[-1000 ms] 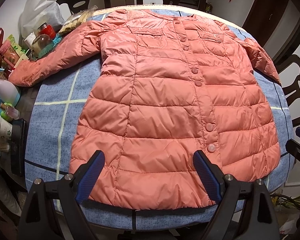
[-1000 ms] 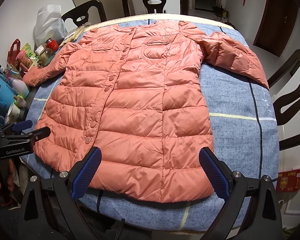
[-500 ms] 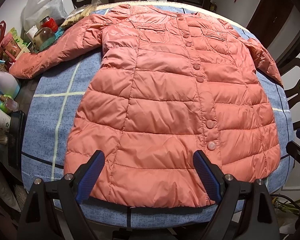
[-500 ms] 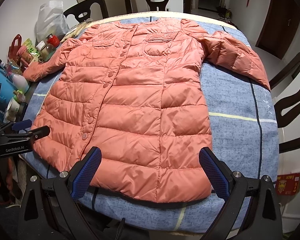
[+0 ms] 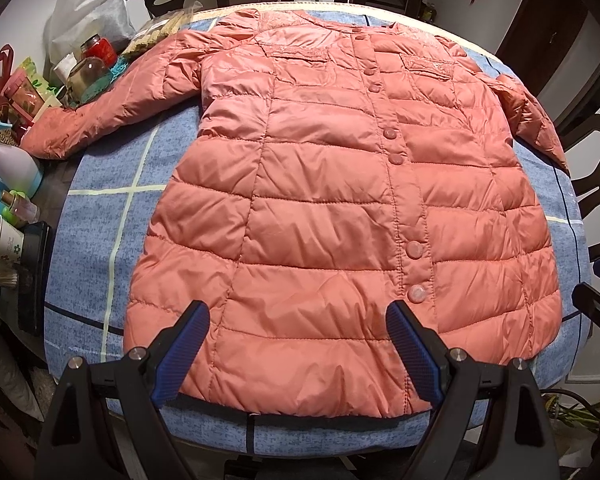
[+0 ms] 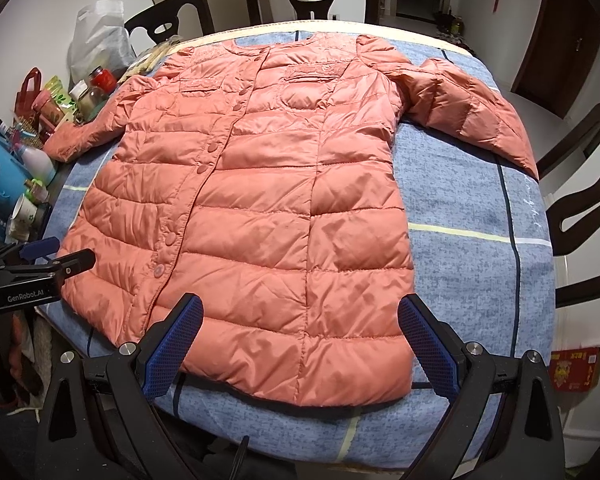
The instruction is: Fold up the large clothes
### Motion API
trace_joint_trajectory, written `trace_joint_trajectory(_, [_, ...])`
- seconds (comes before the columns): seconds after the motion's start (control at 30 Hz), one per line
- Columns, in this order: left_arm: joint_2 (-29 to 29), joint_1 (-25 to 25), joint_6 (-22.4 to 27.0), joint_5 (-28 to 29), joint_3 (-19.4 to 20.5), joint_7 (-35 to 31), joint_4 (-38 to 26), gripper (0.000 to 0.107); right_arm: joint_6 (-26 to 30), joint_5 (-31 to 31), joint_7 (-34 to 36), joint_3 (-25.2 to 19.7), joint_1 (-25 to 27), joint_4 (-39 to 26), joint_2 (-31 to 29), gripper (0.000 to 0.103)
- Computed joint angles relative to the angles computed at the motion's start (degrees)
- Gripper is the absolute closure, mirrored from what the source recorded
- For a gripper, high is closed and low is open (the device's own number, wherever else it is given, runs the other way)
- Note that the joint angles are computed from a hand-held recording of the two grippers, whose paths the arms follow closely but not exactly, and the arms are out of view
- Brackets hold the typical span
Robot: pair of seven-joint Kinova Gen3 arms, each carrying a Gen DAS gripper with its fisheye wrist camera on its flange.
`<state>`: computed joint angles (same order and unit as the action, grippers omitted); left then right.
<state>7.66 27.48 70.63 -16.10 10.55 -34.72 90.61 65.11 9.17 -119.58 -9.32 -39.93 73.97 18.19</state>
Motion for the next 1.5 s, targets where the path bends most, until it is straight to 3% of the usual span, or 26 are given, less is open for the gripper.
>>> trace_joint_trajectory(0.87, [0.8, 3.8, 2.8, -2.6, 0.8, 6.8, -1.1, 0.016, -0.4, -3.4, 7.4, -0.7, 2.4, 1.6, -0.5, 0.005])
trace_joint_trajectory(1.2, [-0.6, -1.1, -2.8, 0.8, -0.6, -2.0, 1.9, 0.017, 3.0, 0.5, 1.7, 0.5, -1.7, -3.6, 2.3, 0.005])
trace_joint_trajectory(1.5, [-3.4, -10.3, -9.3, 7.0, -3.6, -18.0, 5.8, 0.016, 11.3, 3.0, -4.0, 2.2, -8.0, -16.9, 10.2, 0.005])
